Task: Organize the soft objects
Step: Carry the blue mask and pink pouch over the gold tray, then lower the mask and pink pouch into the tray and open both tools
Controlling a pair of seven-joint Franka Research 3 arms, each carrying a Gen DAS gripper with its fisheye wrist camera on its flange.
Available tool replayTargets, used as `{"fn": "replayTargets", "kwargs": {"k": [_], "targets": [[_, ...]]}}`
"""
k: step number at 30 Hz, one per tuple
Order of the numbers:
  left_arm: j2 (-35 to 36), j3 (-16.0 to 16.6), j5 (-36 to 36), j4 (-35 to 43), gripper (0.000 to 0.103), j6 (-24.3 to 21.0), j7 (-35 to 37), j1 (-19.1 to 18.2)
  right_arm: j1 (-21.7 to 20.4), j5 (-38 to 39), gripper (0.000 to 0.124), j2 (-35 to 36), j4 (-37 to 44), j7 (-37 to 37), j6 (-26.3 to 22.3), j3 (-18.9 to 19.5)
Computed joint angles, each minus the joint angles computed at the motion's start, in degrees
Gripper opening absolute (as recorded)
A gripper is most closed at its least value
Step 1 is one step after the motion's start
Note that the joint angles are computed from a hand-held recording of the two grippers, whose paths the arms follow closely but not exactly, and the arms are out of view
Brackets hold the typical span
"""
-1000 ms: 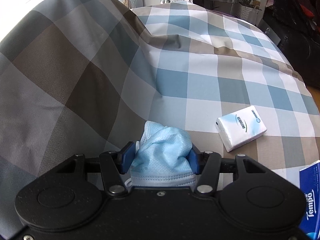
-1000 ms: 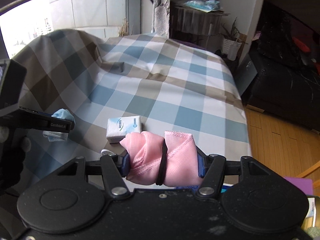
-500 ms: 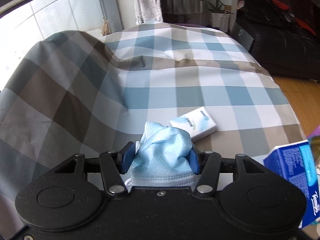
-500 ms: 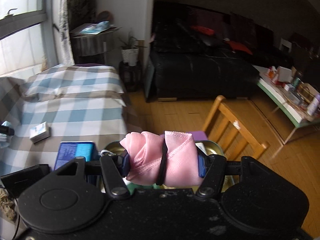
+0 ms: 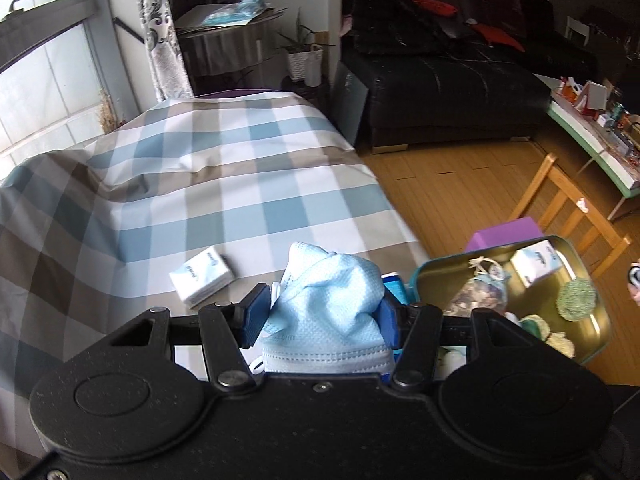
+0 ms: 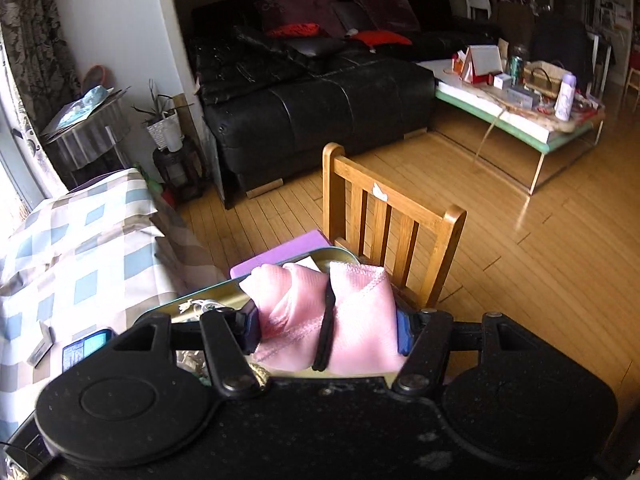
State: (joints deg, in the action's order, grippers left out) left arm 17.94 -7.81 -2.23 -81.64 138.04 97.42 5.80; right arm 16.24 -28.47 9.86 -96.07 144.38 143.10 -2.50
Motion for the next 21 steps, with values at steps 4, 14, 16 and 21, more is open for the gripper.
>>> {"fn": "replayTargets", "kwargs": {"k": [4, 14, 16, 21], "targets": [[0.65, -1.31, -0.32, 1.45, 0.053, -1.25, -0.7, -1.94, -0.4, 2.74, 0.06, 2.82, 2.79, -2.2, -0.77, -0.14], [6.52, -2.88, 1.87, 8.55, 0.053, -6.57, -4.95, -7.85, 0.21, 2.75, 0.06, 5.77, 5.85, -2.8, -0.72, -3.19], [8.24, -2.93, 2.86, 10.56, 0.053, -7.95, -5.82, -9.03, -0.27, 3.79, 0.06, 5.13, 4.73, -3.34, -0.66, -2.92], [12.82, -2.81, 5.22, 16.42, 0.053, -10.54, -8.29, -11.77, -1.08, 4.73, 0.06, 3.86, 2.4, -3.32, 1.08, -2.64]]}}
